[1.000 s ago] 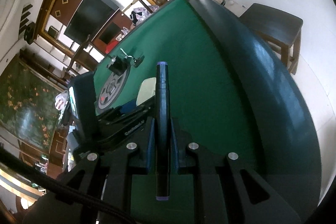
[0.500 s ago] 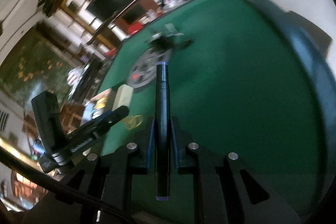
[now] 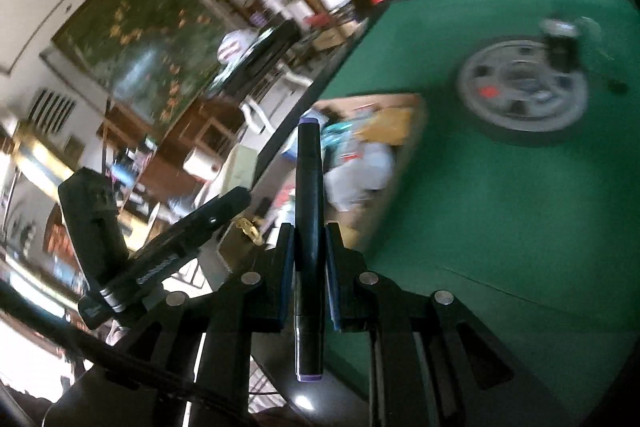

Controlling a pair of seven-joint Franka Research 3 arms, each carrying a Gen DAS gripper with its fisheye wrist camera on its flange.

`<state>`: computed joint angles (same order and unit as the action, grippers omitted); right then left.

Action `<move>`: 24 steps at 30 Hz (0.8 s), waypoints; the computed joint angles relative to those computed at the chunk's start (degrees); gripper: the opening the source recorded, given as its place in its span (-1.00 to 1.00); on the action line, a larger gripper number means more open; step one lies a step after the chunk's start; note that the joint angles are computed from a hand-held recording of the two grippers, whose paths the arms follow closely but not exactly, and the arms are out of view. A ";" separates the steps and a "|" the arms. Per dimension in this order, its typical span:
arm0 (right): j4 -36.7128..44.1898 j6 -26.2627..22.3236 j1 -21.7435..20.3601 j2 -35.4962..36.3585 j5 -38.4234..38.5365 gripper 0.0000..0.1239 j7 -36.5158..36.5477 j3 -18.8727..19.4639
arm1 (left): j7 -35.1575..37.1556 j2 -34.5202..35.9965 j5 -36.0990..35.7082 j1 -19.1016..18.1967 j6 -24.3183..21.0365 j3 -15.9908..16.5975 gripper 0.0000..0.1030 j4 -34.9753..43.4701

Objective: Organize objects
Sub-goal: 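Carry the cream case and pen into the cardboard box and open both tools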

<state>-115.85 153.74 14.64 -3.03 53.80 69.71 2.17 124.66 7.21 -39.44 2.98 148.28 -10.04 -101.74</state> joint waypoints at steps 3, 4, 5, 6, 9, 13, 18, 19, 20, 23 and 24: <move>4.68 -1.73 0.42 4.71 -3.32 -0.80 2.85 0.87 | -2.27 1.55 2.49 0.54 0.24 0.86 -0.23 0.28; 6.04 -2.36 0.44 6.26 -4.37 -0.80 3.94 1.19 | -2.68 2.36 3.25 0.94 0.09 0.97 -0.22 0.77; 7.50 -2.96 0.52 7.98 -5.67 -0.80 5.34 1.54 | -3.40 3.18 4.19 1.18 0.11 0.95 -0.22 1.15; 8.80 -3.45 0.59 9.59 -7.07 -0.80 6.78 1.86 | -4.16 4.10 5.07 1.49 0.02 0.89 -0.22 1.65; 11.34 -4.45 0.36 12.82 -10.01 -0.80 9.80 2.45 | -6.07 6.13 6.92 2.64 -0.56 0.37 -0.22 2.70; 15.95 -4.94 0.96 17.49 -17.38 -0.80 16.35 2.35 | -7.58 8.13 8.83 3.92 -1.00 -0.38 -0.22 3.71; 19.39 -5.83 1.06 20.28 -24.03 -0.80 22.19 1.80 | -9.44 9.91 12.32 4.48 0.32 -1.12 -0.22 4.33; 19.81 -5.95 1.20 20.63 -25.45 -0.80 23.24 1.65 | -9.31 9.85 12.59 4.67 0.67 -1.45 -0.22 4.14; 20.27 -6.01 1.45 21.04 -27.07 -0.80 24.38 1.42 | -9.28 9.53 13.00 4.72 1.26 -1.65 -0.22 3.64; 20.46 -5.97 1.72 21.19 -29.93 -0.79 26.46 1.35 | -7.85 8.78 12.08 5.43 2.47 -2.61 -0.22 2.61; 20.25 -5.78 1.85 21.01 -30.85 -0.79 26.98 1.30 | -7.04 8.31 11.46 5.64 3.07 -2.90 -0.21 2.05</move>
